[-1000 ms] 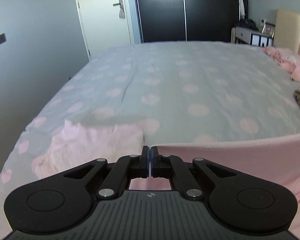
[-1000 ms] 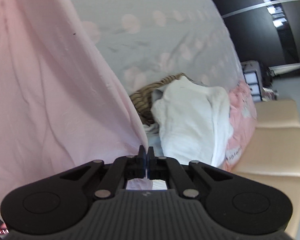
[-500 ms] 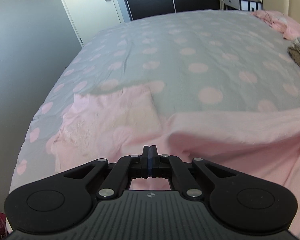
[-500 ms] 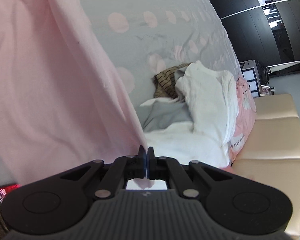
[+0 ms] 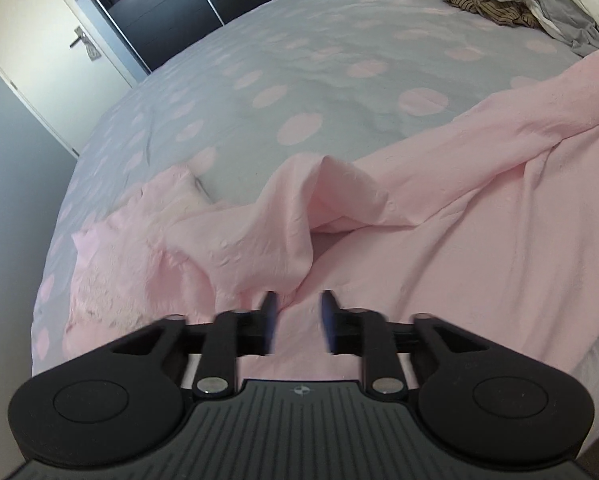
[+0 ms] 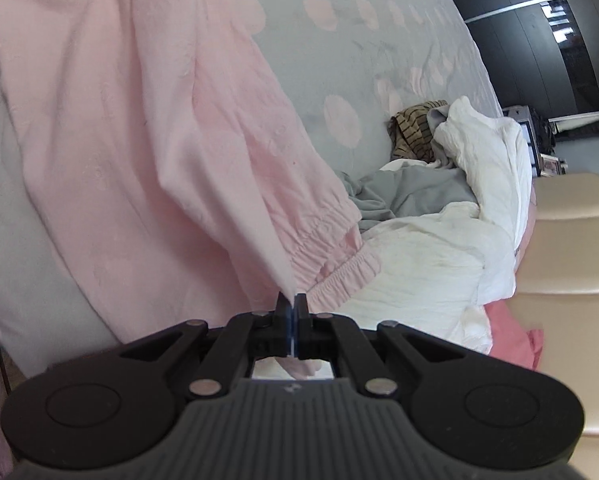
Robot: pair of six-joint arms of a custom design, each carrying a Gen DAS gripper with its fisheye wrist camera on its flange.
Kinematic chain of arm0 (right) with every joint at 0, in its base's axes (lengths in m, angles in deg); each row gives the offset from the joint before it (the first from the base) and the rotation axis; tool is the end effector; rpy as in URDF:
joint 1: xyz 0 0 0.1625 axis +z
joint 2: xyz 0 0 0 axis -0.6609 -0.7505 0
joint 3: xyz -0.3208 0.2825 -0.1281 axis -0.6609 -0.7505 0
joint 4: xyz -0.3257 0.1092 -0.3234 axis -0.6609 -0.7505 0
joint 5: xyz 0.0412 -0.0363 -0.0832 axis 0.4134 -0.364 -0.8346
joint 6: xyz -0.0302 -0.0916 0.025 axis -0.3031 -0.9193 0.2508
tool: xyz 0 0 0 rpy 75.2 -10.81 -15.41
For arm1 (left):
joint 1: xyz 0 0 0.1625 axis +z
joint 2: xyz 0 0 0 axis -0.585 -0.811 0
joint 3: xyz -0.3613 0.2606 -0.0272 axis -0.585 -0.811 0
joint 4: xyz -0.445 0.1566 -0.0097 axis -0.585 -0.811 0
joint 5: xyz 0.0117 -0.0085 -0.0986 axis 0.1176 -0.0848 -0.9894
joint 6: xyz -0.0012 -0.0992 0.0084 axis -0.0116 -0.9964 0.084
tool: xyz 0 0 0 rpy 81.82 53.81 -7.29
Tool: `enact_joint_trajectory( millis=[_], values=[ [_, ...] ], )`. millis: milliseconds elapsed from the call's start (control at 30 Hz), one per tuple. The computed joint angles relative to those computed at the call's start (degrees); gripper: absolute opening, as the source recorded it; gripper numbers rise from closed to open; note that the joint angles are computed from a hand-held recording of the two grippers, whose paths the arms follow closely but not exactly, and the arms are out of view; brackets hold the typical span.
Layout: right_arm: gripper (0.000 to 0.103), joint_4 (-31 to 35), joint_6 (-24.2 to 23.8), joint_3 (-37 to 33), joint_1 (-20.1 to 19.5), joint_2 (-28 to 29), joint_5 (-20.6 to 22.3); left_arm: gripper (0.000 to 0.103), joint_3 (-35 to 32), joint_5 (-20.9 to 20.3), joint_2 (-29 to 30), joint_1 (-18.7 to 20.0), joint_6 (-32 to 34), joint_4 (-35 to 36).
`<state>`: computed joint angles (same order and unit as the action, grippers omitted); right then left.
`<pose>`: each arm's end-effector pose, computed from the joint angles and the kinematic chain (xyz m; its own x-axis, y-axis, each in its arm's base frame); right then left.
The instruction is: Fold clothes
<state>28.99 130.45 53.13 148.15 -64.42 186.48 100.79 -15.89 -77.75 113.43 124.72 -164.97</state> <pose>0.2169 -0.5804 0.1477 0.0266 -0.5284 0.8486 -0.5536 0.6990 0.4527 0.0498 -0.6861 0.4184 -0.2378 0.5229 -0.8186 0.8356 0.5397 0.1020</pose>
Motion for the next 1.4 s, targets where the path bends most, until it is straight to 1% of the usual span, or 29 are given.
enact_joint_trajectory(
  millis=[67,100,167,300,333,367,400,433,533,633,700,800,967,1033,1100,1133,1200,1267,1400],
  values=[
    [0.001,1.7,3.7,-0.4,-0.3,0.5,-0.9,0.040,0.3,-1.0,1.4,0.1,2.3,-4.9],
    [0.001,2.9,5.7,-0.7,-0.5,0.8,-1.3,0.042,0.3,-0.8,2.4,0.0,3.7,-7.1],
    [0.001,5.3,8.2,-1.3,-0.8,1.1,-1.7,0.042,-0.2,-0.4,4.6,-0.1,6.5,-11.6],
    [0.001,5.0,12.0,-0.7,-1.2,-0.2,-2.3,0.042,-1.7,1.6,9.2,-0.3,9.8,-17.6],
    [0.001,5.0,12.8,-0.5,-1.5,-0.5,-2.6,0.037,-2.3,2.5,10.3,-0.4,10.3,-18.7],
    [0.001,5.2,13.7,-0.4,-1.7,-0.8,-2.8,0.031,-3.0,3.0,11.2,-0.4,10.3,-19.0],
    [0.001,4.9,14.0,-0.1,-1.9,-1.2,-3.0,0.017,-3.7,3.7,11.9,-0.4,9.9,-18.9],
    [0.001,4.4,14.0,0.2,-2.1,-1.6,-3.3,0.008,-4.5,4.4,12.6,-0.4,9.4,-18.8],
    [0.001,2.0,13.1,1.3,-2.6,-2.8,-4.2,0.000,-6.4,4.1,12.7,-0.5,5.6,-17.7],
    [0.001,1.5,12.8,1.9,-2.6,-3.6,-5.5,0.000,-7.6,2.8,11.3,-1.0,0.8,-17.0],
    [0.001,1.1,12.5,2.3,-2.4,-4.2,-6.3,0.000,-8.0,2.0,10.1,-1.5,-0.7,-18.2],
    [0.000,-2.5,9.8,3.8,-1.7,-6.0,-7.0,0.000,-8.4,0.9,7.8,-2.1,-2.6,-19.0],
    [0.000,-8.2,6.3,6.2,-0.6,-8.9,-7.2,0.000,-8.3,1.0,4.1,-2.6,-2.0,-19.7],
    [0.000,-10.6,4.0,6.9,-0.1,-9.6,-6.4,0.000,-7.7,1.1,2.3,-2.5,-1.7,-18.0],
    [0.000,-11.6,2.7,7.2,0.4,-9.8,-5.8,0.000,-6.4,1.2,0.1,-2.4,0.3,-15.7],
    [0.000,-11.1,2.9,7.1,0.7,-9.8,-5.7,0.000,-5.6,1.4,-1.0,-2.4,1.6,-14.6],
    [0.000,-7.8,4.4,6.4,1.1,-9.1,-5.1,0.000,-4.0,2.1,-3.1,-2.1,2.6,-11.3],
    [0.000,-2.3,8.5,5.3,1.3,-7.8,-4.6,0.000,-2.7,3.2,-4.8,-1.6,2.6,-7.7],
    [0.000,10.5,16.9,3.4,1.0,-4.3,-4.0,0.000,-1.0,5.5,-6.4,-0.6,3.2,-1.0]
  ],
)
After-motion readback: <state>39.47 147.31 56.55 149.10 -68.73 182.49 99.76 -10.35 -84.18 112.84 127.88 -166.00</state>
